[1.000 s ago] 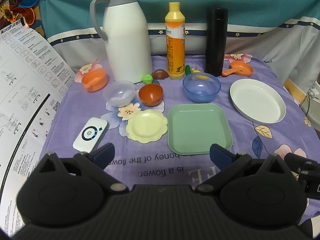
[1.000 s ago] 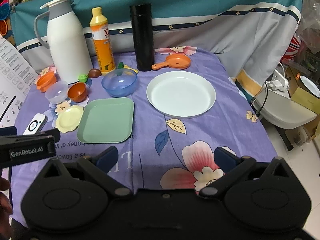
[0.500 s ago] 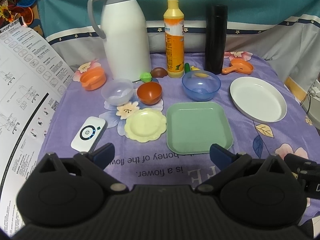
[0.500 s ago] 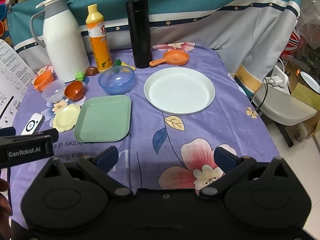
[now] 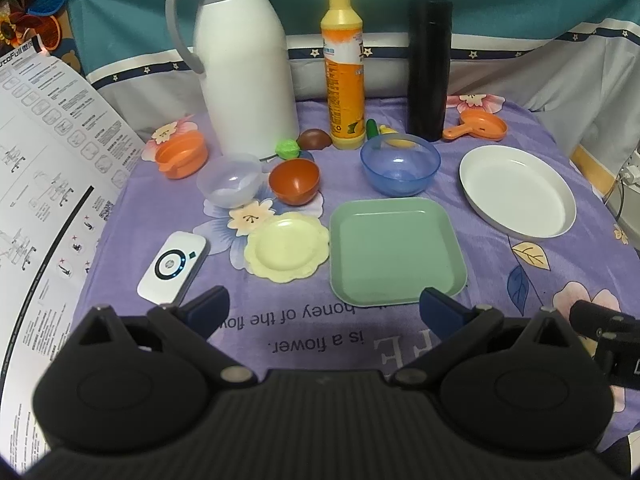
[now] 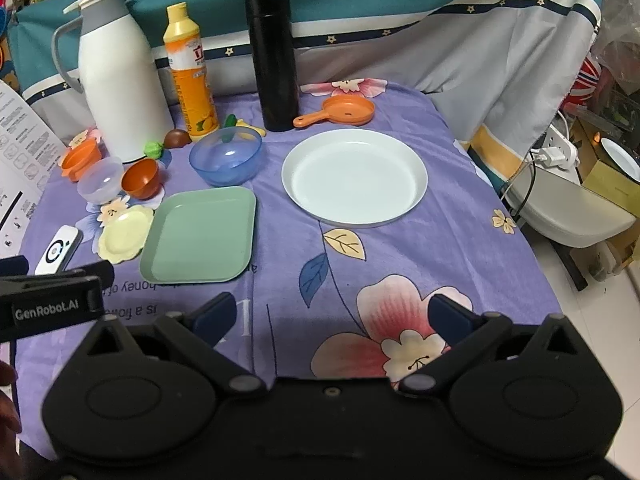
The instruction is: Organize plates and bowls
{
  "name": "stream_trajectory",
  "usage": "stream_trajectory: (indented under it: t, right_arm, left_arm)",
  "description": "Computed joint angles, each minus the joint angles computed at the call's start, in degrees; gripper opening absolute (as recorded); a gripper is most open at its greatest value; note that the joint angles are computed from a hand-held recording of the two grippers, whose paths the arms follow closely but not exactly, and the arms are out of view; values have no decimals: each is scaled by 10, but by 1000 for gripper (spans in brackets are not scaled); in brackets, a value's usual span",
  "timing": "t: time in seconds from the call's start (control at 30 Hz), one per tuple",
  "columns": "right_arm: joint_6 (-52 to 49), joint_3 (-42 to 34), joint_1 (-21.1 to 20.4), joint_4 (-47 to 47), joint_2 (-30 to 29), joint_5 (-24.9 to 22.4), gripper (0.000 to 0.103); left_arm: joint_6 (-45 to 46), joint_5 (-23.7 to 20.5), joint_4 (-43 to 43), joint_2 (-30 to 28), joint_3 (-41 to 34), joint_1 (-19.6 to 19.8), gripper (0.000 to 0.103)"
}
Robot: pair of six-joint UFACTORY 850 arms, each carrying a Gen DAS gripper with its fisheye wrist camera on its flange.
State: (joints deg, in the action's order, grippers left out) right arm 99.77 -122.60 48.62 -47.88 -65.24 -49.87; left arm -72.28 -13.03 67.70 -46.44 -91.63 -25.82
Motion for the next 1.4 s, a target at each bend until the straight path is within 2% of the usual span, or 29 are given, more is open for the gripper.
stream_trajectory:
  t: [0.53, 0.83, 1.0, 1.13, 1.27, 1.4]
  right_arm:
    - [-6, 6, -13, 6, -3, 11, 103]
    - [16, 30, -29, -3, 3, 36, 103]
    - [85, 95, -47, -71, 30, 98, 103]
    - [75, 107, -68, -80, 30, 101, 103]
    - [98, 127, -101, -87, 35, 132, 103]
    - [121, 138, -130, -107, 34, 169, 103]
  left_arm:
    - [108, -15, -93, -33, -50, -9, 103]
    - [209, -22, -186, -71, -107, -15, 103]
    - [333, -28, -312, -112, -174, -19, 103]
    - [438, -46, -428, -158, -249, -24, 103]
    - [519, -85, -515, -217, -346, -32, 103]
    - [559, -121, -548, -277, -445, -43, 99]
